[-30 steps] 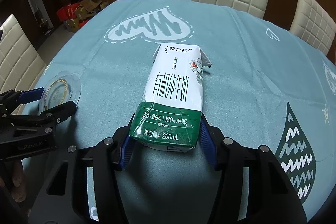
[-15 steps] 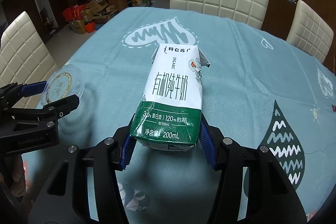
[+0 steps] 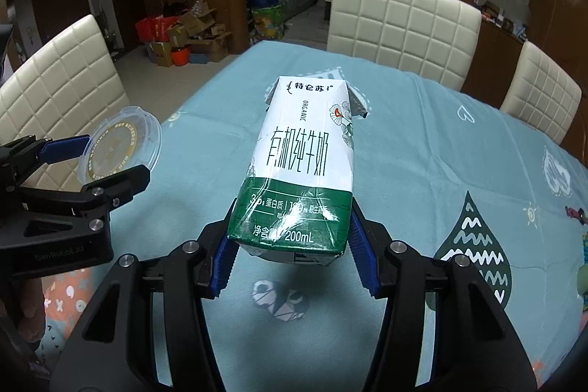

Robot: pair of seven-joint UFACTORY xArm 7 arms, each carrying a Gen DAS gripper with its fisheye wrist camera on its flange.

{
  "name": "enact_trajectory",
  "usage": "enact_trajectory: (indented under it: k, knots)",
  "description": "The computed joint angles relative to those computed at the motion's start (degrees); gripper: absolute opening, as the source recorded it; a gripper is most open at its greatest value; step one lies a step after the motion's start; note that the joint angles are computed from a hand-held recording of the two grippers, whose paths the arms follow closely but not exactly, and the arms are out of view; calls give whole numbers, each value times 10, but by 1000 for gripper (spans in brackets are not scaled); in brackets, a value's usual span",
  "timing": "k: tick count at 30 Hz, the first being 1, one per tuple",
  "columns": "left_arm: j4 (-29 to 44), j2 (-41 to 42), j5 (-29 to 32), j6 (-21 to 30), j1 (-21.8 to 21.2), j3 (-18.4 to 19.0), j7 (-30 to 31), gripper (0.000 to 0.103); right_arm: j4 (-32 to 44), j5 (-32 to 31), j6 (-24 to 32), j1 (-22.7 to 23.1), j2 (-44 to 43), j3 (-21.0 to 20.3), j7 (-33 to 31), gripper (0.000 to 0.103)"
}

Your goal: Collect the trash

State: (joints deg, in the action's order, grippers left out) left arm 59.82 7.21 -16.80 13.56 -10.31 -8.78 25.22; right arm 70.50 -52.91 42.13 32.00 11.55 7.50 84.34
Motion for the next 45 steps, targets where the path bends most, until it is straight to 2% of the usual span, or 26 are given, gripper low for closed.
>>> enact_trajectory:
  k: [8, 15, 18, 20, 21, 22, 24, 25, 28, 33, 34, 36, 37, 39, 40, 42, 44, 45]
  knots:
    - [-61, -61, -47, -12, 8, 16, 41, 85, 37, -13, 19, 30, 15, 11, -8, 56]
    - [-93, -96, -81, -11, 8, 49, 71, 85, 90, -18, 25, 62, 50, 7, -19, 56]
    - [-102, -107, -87, -10, 13, 63, 80, 85, 120, -19, 24, 77, 73, 0, -27, 52]
    - [-103, -110, -90, -10, 17, 71, 84, 85, 143, -16, 21, 87, 91, -4, -36, 46]
    - [-104, -112, -92, -12, 20, 75, 87, 85, 157, -15, 21, 94, 101, -7, -43, 21]
    - [-107, -115, -98, -13, 21, 79, 94, 85, 179, 2, 26, 96, 118, -6, -70, 14]
    - [-109, -116, -106, -15, 25, 87, 102, 85, 204, 15, 18, 107, 138, -13, -91, 12]
    - [-110, -116, -107, -15, 28, 89, 103, 85, 218, 21, 17, 112, 148, -17, -103, 7]
    - [-109, -112, -110, -15, 39, 97, 103, 85, 245, 38, -8, 124, 168, -30, -129, 2]
    - [-99, -98, -111, -9, 58, 100, 98, 85, 286, 85, -16, 131, 200, -45, -179, 2]
    - [-98, -96, -113, -5, 61, 100, 99, 85, 289, 93, -8, 134, 202, -51, -182, 6]
    - [-95, -89, -110, -1, 67, 97, 93, 85, 270, 109, -27, 129, 195, -53, -184, 7]
    - [-93, -85, -110, 3, 70, 96, 91, 85, 270, 113, -20, 132, 196, -56, -190, 10]
    - [-89, -76, -108, 10, 75, 92, 85, 85, 266, 114, -16, 136, 198, -61, -193, 46]
    - [-87, -71, -105, 13, 77, 89, 81, 85, 257, 114, -20, 138, 195, -64, -185, 90]
    - [-92, -66, -99, 9, 79, 82, 80, 85, 241, 83, -17, 159, 188, -88, -146, 89]
    - [-100, -67, -97, 4, 80, 77, 85, 85, 246, 108, -15, 136, 199, -63, -174, 79]
    - [-104, -66, -94, 2, 79, 75, 86, 85, 244, 121, -21, 130, 202, -58, -178, 79]
